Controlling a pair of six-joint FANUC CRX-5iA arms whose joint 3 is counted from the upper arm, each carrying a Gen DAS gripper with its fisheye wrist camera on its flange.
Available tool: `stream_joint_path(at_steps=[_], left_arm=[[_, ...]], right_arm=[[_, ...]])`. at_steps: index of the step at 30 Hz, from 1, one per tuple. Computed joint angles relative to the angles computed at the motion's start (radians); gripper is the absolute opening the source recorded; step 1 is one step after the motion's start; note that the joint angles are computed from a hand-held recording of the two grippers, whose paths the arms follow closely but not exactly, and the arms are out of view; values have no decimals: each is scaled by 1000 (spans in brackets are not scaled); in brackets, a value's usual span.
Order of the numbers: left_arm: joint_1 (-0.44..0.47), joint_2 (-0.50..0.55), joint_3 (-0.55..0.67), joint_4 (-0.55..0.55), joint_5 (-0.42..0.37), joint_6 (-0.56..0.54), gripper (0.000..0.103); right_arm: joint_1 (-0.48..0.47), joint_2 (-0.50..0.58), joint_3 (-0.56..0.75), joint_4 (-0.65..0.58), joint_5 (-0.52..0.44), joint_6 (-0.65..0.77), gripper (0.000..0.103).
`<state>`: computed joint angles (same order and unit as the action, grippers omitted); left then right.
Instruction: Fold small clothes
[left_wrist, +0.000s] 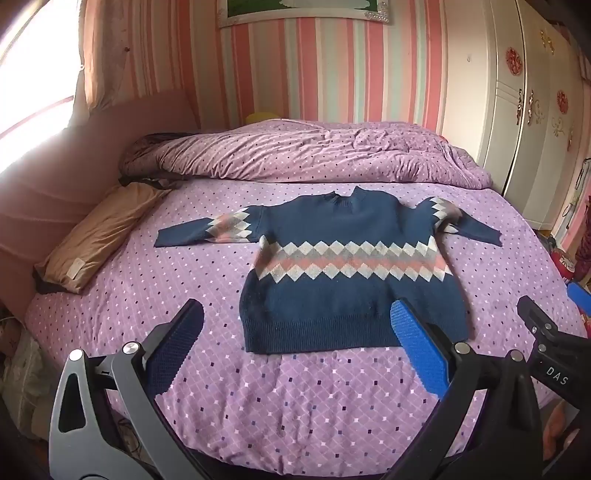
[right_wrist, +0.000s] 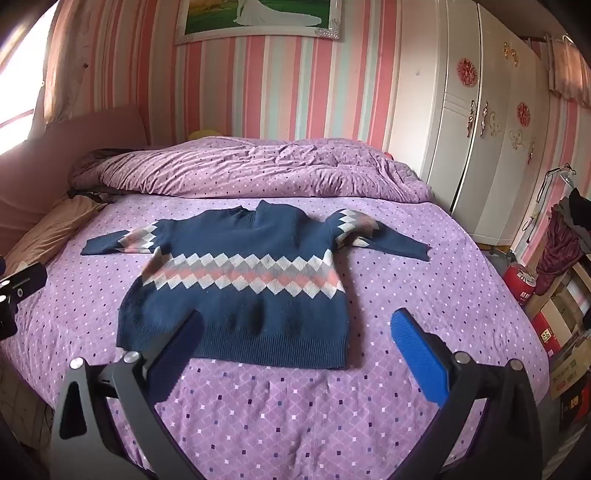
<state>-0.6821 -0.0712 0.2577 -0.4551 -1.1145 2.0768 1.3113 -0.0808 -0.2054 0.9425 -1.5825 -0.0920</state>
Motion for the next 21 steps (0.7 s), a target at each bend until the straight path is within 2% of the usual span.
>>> stream_joint_path(at_steps=[21], left_arm=[[-6,3,6,6,-8,0,100]], right_arm=[[0,-14,-6,-6,10,-5,102]])
